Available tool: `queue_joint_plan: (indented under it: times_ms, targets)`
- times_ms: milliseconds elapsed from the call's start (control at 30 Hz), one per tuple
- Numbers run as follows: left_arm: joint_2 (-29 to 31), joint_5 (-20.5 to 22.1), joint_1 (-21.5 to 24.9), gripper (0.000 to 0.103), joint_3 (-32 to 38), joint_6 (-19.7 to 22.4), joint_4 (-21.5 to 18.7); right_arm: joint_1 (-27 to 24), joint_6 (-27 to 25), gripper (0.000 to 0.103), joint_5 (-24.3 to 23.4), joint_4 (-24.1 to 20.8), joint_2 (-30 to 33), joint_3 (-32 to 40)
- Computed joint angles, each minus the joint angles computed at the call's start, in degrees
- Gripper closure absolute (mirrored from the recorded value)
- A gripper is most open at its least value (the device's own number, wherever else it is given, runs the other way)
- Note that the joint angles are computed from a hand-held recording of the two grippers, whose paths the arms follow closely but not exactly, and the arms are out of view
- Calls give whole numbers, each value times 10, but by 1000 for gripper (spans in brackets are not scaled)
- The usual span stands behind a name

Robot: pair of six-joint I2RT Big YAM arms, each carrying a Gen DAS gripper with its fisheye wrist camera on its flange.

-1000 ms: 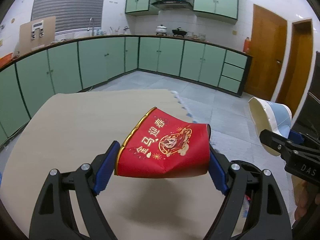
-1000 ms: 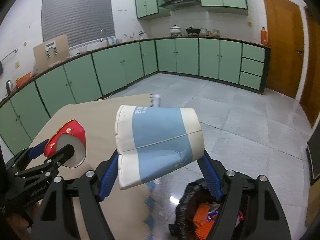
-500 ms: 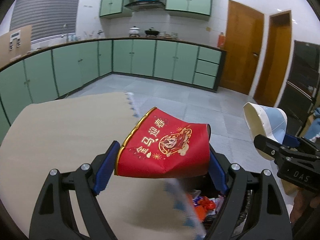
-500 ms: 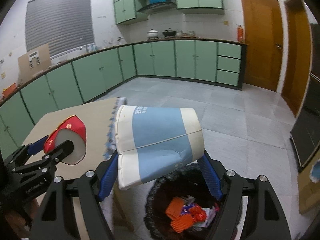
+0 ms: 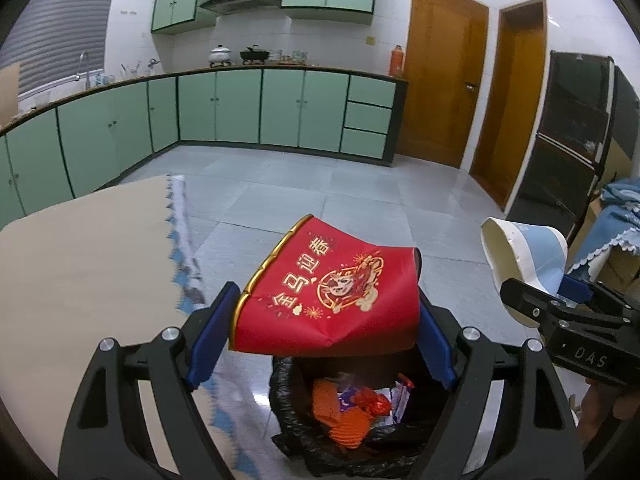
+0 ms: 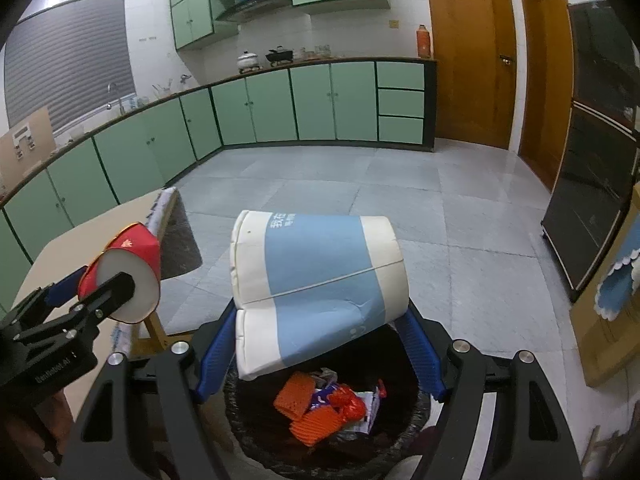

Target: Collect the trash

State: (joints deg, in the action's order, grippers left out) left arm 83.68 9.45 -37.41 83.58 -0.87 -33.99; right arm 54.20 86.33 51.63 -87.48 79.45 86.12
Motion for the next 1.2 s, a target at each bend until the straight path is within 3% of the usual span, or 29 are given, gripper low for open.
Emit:
queue_joint_plan:
  times_ms: [400, 500, 567, 733, 1000, 1200]
  targets:
    - [36, -12, -24, 23, 22, 7, -28, -28, -31, 26, -55, 65, -24, -70]
    - [46, -2, -22, 20, 36, 6, -45, -35, -36, 24, -64, 64, -22, -76]
    - [51, 7, -21, 17, 44, 3, -51, -40, -35, 17, -70, 62, -19, -77]
    - [59, 18, -18, 16, 56, -17, -59, -40, -28, 16, -70, 58, -17, -79]
    - [32, 4, -4, 15, 41, -13, -34, -26, -8, 10, -41, 20, -11, -48]
    - [6, -3, 11, 15, 39, -11, -39, -12, -16, 6, -28, 18, -8, -12]
